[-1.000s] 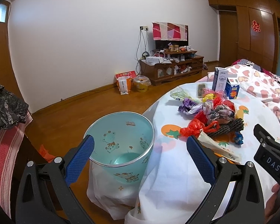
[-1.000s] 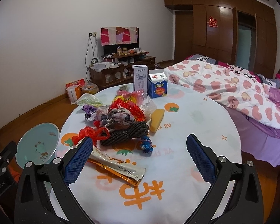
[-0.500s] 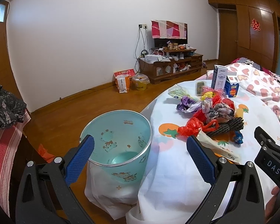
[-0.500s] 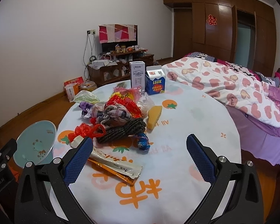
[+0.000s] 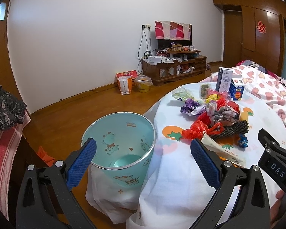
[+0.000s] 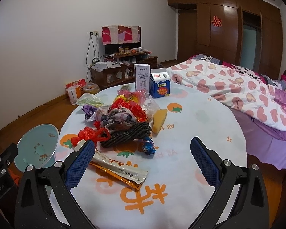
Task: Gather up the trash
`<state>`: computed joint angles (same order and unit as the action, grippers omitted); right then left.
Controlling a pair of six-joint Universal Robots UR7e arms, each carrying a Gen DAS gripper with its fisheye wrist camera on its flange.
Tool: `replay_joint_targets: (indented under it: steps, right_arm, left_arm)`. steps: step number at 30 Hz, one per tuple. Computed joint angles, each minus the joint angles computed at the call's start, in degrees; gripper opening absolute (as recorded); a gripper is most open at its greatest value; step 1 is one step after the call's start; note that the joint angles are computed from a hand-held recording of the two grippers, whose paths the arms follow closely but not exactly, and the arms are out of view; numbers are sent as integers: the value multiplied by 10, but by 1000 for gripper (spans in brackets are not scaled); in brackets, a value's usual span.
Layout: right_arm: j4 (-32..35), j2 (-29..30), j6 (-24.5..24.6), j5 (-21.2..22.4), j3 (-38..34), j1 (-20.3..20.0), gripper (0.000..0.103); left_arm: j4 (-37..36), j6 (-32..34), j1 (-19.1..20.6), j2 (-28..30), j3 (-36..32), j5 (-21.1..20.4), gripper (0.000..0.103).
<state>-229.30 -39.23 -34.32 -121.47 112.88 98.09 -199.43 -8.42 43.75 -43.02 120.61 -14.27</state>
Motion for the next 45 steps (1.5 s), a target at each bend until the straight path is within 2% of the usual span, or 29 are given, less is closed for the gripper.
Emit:
replay_joint_targets:
  steps: [4,7,11,17,19,21,23,26,28,32,34,36,38,40,42,45]
  right_arm:
    - [1,-1,4,-2,-2,-4,98]
    - [3,-1,3,-6,-6,-10,98]
    - [1,-4,-12,1,-3,-26,98]
    - [5,-11,-29,8,3,-58,98]
    - [25,-19,-17,11,0,-71,97]
    - [43,-25,-7,18,-6,-80,95]
    - [59,-26,-9,24,-15,-84,81]
    - [92,-25,-16,26,-32,-86,77]
    - [103,-25,-11,26,-37,-90,77]
    - [115,-29,-5,31,-38,-96,76]
    - [113,-29,-8,34,-37,-99,76]
    - [112,-29,-9,36,-38,-101,76]
    - [115,-29,-6,36,-40,-103,76]
    - [120,-31,0,38,-42,-105,72]
    - [127,-31,2,36,-46,-106,70]
    - [137,-35,14,40,-45,-107,70]
  left_arm:
    - [-2,4,2,2,-1,2,97]
    - [24,-18,8,-6,1,-3,97]
    - [24,-16,19,-4,-3,-11,97]
    - [56,-31,48,9,-25,-50,97]
    - [61,-27,57,13,-35,-76,96]
    - [41,0,61,28,-52,-92,96]
    - [22,31,65,43,-73,-111,94]
    - [27,56,72,67,-110,-143,88]
    - [77,43,80,79,-139,-168,79]
    - [142,25,92,101,-181,-209,73]
    - [165,19,96,109,-193,-227,59]
    - [189,8,101,114,-200,-239,57]
    - [183,10,103,117,-198,-243,55]
    - [171,17,105,119,-196,-252,47]
    - [157,26,107,116,-194,-263,44]
    - [139,44,100,107,-181,-265,42]
